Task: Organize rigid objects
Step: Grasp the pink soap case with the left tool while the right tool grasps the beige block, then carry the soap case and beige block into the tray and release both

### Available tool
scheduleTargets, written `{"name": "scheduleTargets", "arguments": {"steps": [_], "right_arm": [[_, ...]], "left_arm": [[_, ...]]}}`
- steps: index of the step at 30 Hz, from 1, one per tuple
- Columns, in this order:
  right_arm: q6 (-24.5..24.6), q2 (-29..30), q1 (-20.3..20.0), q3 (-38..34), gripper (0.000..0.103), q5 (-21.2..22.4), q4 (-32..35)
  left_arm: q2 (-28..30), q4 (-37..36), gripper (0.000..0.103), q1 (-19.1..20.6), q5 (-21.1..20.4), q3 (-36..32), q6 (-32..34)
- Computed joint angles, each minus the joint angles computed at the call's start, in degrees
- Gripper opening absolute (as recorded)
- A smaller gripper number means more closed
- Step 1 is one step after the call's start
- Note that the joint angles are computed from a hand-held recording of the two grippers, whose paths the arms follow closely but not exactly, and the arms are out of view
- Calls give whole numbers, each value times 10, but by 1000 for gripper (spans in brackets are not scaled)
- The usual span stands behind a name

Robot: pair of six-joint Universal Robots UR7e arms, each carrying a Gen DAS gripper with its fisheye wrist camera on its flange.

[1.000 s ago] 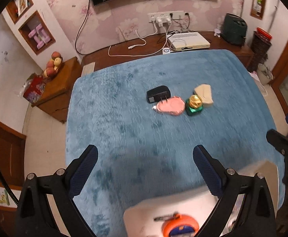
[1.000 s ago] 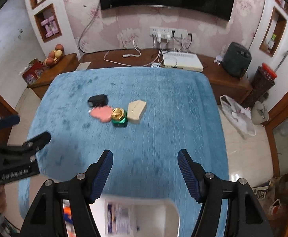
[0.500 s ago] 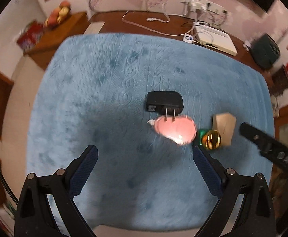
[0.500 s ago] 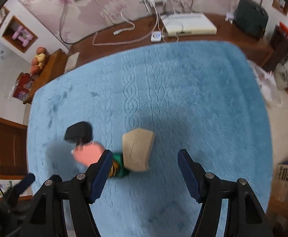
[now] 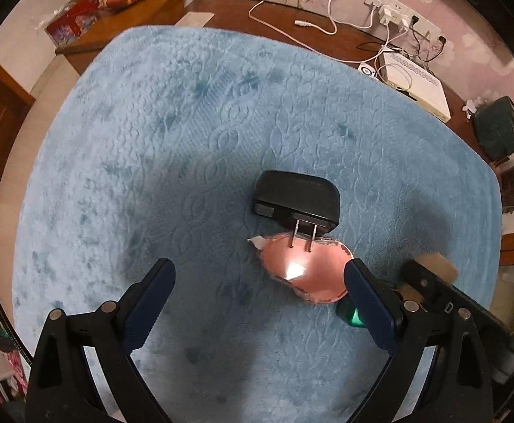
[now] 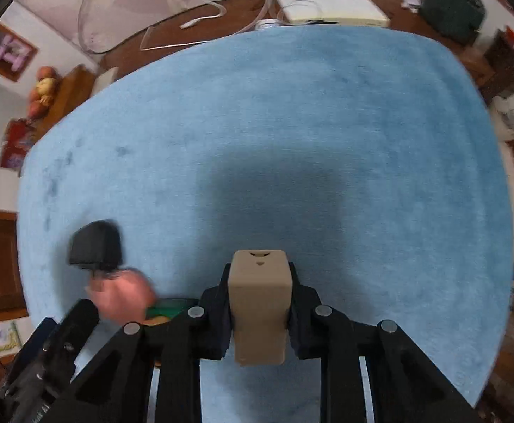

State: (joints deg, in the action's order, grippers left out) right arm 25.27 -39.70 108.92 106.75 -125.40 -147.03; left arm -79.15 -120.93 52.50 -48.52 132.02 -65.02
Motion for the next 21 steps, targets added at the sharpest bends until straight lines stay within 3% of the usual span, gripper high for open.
{"name": "scheduleTargets", "arguments": {"steps": [10,12,15,17,21], "right_arm": [[-20,-37,-10,49,25,-6,-21],[-24,-40,-11,51,25,-7,-21],[-27,-44,-11,54,25,-5,-20],[-30,-47,-10,57,25,-5,-21],[-35,-59,-10,71,25,-7,-22]], "left_arm": [[57,-10,97,15,-14,-28,-31],[66,-2,91,22,-17,-35,-48],[61,-47,83,33,-36,-24,-48],[57,-69,72,32,-44,-18,-43],[64,-43,71,21,-32,-27,-44]]}}
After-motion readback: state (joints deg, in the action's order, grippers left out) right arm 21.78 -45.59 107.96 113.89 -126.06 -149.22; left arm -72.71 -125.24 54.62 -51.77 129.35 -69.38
